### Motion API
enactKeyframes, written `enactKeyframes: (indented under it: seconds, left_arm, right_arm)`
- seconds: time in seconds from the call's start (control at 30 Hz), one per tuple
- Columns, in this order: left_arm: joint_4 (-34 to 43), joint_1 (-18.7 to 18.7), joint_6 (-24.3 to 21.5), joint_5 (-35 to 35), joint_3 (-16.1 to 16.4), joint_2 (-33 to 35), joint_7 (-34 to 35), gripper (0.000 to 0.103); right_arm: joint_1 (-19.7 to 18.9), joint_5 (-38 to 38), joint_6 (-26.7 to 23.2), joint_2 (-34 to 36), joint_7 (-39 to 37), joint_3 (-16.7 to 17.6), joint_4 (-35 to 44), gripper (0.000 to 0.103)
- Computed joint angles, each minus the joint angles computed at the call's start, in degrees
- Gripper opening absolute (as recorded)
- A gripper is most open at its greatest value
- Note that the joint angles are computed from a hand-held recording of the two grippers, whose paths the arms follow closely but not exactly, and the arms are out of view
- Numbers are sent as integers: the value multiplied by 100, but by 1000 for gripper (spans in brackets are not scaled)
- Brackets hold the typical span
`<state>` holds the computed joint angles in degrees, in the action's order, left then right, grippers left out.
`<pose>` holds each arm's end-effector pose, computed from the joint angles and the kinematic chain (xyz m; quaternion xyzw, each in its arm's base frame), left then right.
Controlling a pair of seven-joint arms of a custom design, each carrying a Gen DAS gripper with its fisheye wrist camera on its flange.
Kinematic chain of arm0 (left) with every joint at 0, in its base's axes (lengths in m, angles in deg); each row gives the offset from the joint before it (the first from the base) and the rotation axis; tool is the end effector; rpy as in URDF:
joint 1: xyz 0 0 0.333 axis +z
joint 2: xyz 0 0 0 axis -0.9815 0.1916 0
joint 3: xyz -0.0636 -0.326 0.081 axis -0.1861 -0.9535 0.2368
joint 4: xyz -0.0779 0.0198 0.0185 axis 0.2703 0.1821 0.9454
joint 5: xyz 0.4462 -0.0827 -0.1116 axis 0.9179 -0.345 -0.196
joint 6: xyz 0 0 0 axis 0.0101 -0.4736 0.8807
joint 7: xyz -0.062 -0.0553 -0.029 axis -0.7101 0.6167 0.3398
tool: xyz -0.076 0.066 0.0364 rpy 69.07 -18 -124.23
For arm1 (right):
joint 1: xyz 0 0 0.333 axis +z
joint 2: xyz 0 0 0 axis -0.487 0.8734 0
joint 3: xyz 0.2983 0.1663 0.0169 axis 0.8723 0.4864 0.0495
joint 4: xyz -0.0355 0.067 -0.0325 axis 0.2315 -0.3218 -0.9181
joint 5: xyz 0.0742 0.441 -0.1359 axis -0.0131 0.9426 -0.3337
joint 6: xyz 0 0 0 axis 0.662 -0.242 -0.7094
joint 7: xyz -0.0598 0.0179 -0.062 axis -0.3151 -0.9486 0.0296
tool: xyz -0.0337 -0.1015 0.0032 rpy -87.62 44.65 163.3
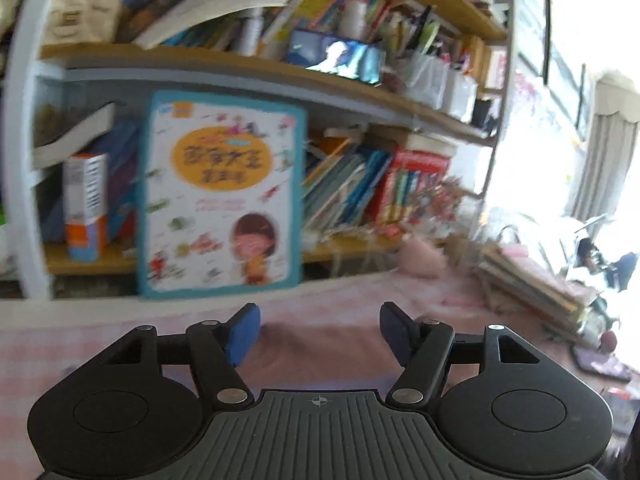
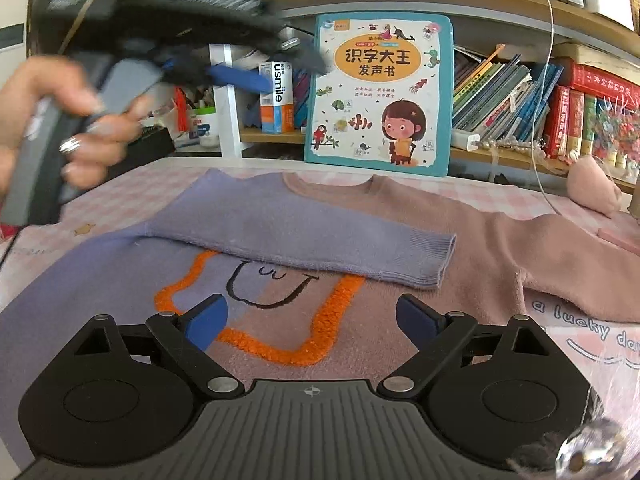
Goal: Fold clothes
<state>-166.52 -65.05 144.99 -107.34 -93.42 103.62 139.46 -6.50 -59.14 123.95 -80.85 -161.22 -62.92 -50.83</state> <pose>0.8062 -0.0336 0.4734 -0.2466 0.7993 -0.5422 0.0797 0.5914 0.3189 0.4223 -0.5401 0.6688 -0.3737 0.3484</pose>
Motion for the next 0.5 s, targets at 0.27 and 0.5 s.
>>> enactKeyframes:
  seconds: [0.27, 0.5]
  left_arm:
    - [-471, 105, 1071, 500, 324, -146, 108, 72]
    - [-483, 281, 1481, 1013, 409, -6, -467, 73]
  right_arm:
    - [-16, -24, -208, -174, 316, 32, -185, 91]
    - [-54, 756, -814, -552, -55, 161, -621, 88]
